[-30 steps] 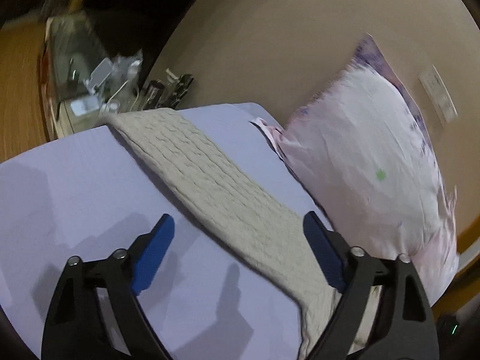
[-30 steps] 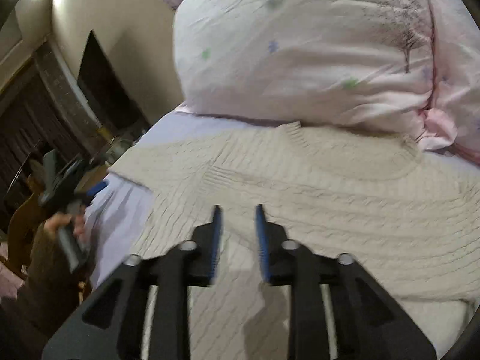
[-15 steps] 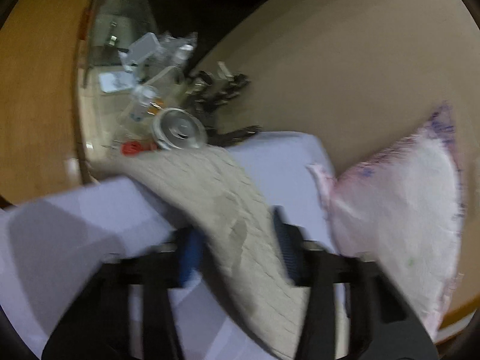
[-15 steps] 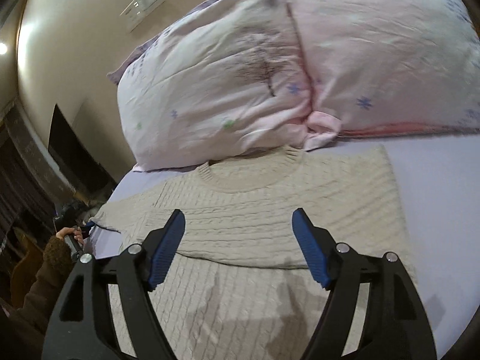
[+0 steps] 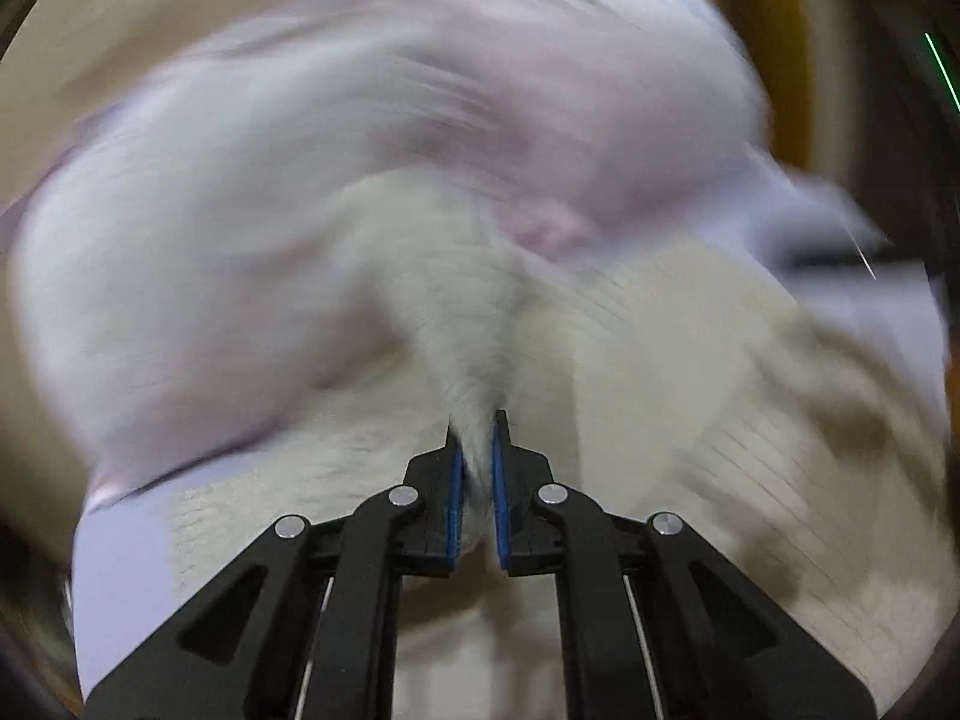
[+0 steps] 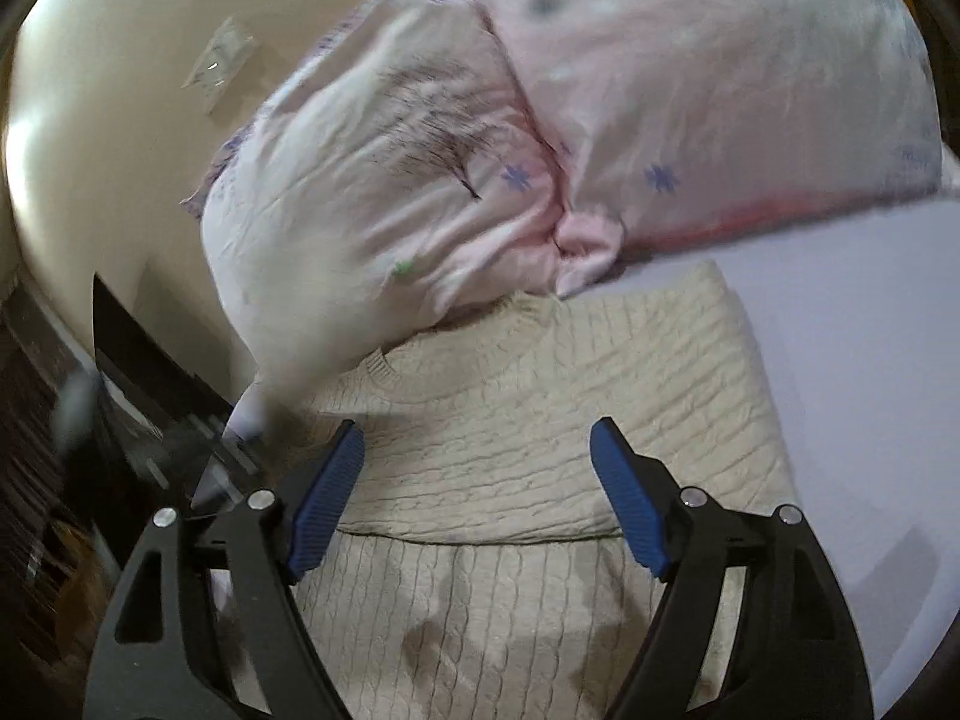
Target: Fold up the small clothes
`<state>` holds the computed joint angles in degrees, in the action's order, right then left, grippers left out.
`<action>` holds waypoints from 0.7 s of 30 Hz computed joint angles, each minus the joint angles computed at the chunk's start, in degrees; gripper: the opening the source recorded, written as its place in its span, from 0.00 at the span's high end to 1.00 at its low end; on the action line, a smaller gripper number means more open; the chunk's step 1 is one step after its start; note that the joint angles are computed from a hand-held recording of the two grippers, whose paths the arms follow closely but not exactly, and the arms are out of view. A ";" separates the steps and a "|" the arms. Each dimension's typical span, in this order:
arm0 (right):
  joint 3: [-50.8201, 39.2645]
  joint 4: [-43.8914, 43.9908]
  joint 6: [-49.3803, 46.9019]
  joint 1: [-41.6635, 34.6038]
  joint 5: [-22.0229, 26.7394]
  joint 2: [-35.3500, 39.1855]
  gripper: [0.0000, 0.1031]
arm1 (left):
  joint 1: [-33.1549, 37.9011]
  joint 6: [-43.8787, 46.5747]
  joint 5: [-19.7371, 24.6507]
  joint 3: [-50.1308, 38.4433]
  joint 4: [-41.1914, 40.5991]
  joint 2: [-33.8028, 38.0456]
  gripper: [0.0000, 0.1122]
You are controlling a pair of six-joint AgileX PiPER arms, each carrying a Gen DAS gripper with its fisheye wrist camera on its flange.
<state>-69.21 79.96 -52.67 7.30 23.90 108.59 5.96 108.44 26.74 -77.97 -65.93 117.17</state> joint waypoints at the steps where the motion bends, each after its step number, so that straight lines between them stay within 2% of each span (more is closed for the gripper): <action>1: -0.26 -0.45 1.24 -0.89 1.09 0.53 0.25 | -2.60 1.67 -2.59 2.36 0.72 0.34 0.91; 3: -0.74 -2.29 4.40 -2.99 3.68 1.37 0.28 | -4.03 6.37 -5.37 6.05 -2.47 -0.15 0.89; 4: -1.03 -3.27 5.50 -3.72 4.59 1.74 0.31 | -2.84 5.98 -3.60 6.51 -2.43 -0.81 0.88; 5: -1.67 -6.28 8.53 -4.13 4.62 2.26 0.34 | -0.56 3.29 0.15 6.17 -0.81 -1.59 0.82; 6: -2.16 -9.34 11.69 -4.05 4.06 2.53 0.37 | 2.99 -1.18 5.41 5.05 1.23 -2.47 0.71; 8: -3.61 -15.20 18.17 -3.85 3.21 3.72 0.46 | 9.14 -5.93 11.77 2.80 2.38 -3.15 0.58; 10: -3.99 -20.02 23.41 -3.18 0.85 4.34 0.51 | 14.26 -11.79 16.40 -0.02 5.28 -2.91 0.57; 14: -2.85 -30.63 33.59 -0.93 -6.14 3.97 0.52 | 25.29 -23.99 24.65 -6.56 11.93 0.91 0.56; 16: -4.01 -35.72 37.72 -0.31 -5.46 4.88 0.52 | 31.26 -28.50 30.52 -9.46 13.44 3.15 0.56; 18: -7.10 -37.53 37.47 0.21 -2.00 7.62 0.80 | 34.31 -31.62 35.01 -11.63 13.91 5.19 0.55; 19: -7.21 -37.17 36.61 0.71 -2.86 7.77 0.85 | 36.45 -32.47 38.05 -12.37 14.04 6.31 0.55; 21: -5.86 -38.64 37.46 1.43 -9.96 5.66 0.86 | 38.79 -33.14 42.37 -13.57 14.28 7.98 0.55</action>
<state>-75.07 41.32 -15.22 8.74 13.94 114.25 44.75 75.30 69.11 -91.54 -51.65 125.15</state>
